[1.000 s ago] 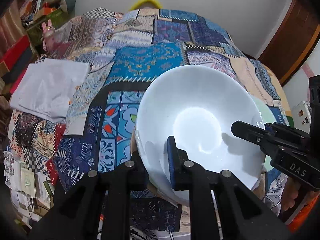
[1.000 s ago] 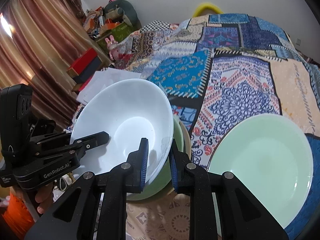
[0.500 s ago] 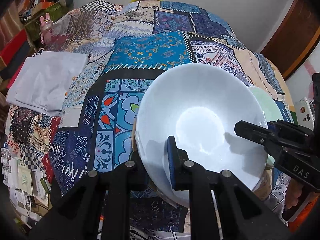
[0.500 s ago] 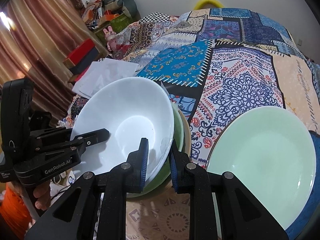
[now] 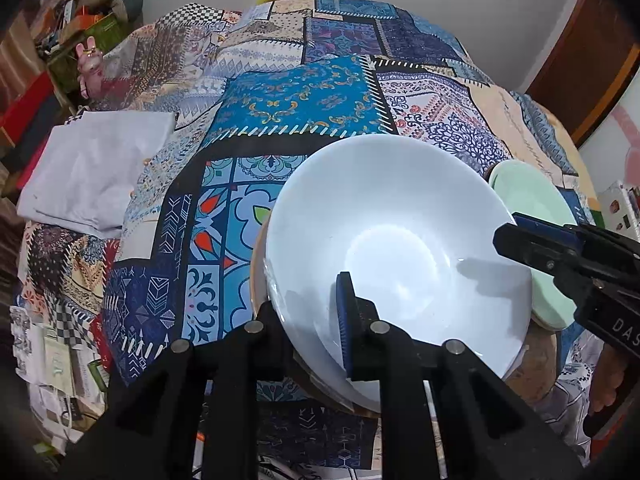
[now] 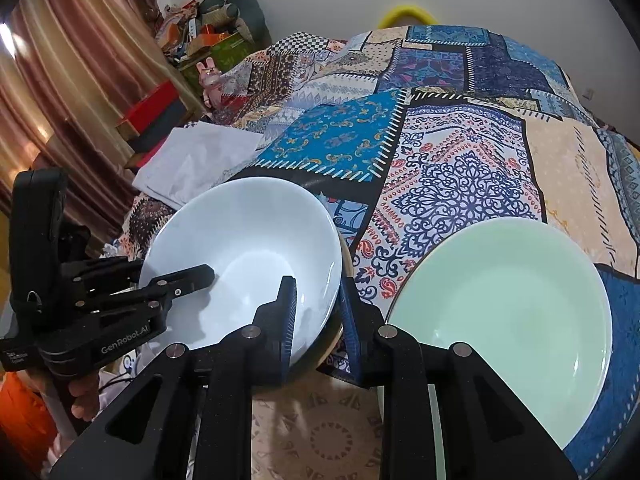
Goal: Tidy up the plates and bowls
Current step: 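Lower the white bowl into the mint green bowl and open both grippers, then grasp the rims of the nested bowl stack with both grippers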
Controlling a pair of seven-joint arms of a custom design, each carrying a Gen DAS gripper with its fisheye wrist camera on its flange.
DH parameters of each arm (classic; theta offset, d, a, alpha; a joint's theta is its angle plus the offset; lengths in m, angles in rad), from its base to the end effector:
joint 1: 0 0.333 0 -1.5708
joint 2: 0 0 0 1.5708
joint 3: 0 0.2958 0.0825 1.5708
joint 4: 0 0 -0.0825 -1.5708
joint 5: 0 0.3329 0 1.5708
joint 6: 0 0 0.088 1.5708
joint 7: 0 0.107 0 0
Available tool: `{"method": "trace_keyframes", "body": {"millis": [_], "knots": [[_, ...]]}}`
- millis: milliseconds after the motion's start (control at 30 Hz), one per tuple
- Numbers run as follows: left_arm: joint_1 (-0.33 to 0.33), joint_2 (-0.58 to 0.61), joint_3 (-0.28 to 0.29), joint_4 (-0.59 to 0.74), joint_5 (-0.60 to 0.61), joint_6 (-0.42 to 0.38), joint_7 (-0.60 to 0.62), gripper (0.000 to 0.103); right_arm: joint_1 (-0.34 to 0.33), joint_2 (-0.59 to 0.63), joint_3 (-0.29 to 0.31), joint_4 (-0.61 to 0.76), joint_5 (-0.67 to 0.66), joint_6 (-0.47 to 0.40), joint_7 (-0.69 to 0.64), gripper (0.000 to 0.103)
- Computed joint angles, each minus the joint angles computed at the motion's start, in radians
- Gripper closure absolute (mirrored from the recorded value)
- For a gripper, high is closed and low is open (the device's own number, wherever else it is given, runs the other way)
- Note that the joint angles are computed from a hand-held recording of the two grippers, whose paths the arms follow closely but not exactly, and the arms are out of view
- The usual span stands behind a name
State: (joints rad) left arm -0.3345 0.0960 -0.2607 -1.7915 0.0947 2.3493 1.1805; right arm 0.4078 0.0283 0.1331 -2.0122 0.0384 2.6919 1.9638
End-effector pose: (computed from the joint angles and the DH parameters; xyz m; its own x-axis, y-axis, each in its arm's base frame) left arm 0.4829 -0.3183 0.5395 -0.2689 -0.9569 0.1096 -0.8772 0.1963 -0.4382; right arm 0.4809 0.2866 0.5176 0.1932 -0.9441 -0.2671 -0.8382 -0.0174 -0.5450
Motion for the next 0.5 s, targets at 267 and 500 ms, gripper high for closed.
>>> {"method": "trace_keyframes", "body": {"millis": [267,500], "knots": [[0.001,0.009,0.001,0.045,-0.023,-0.026,0.001,0.062,-0.001,-0.015,-0.001,-0.006,-0.025,0.001,0.016,0.073],[-0.011,-0.038,0.001,0.017,0.096,0.044,-0.028,0.042,-0.003,-0.019,-0.001,-0.015,-0.025,-0.002,0.018,0.066]]}}
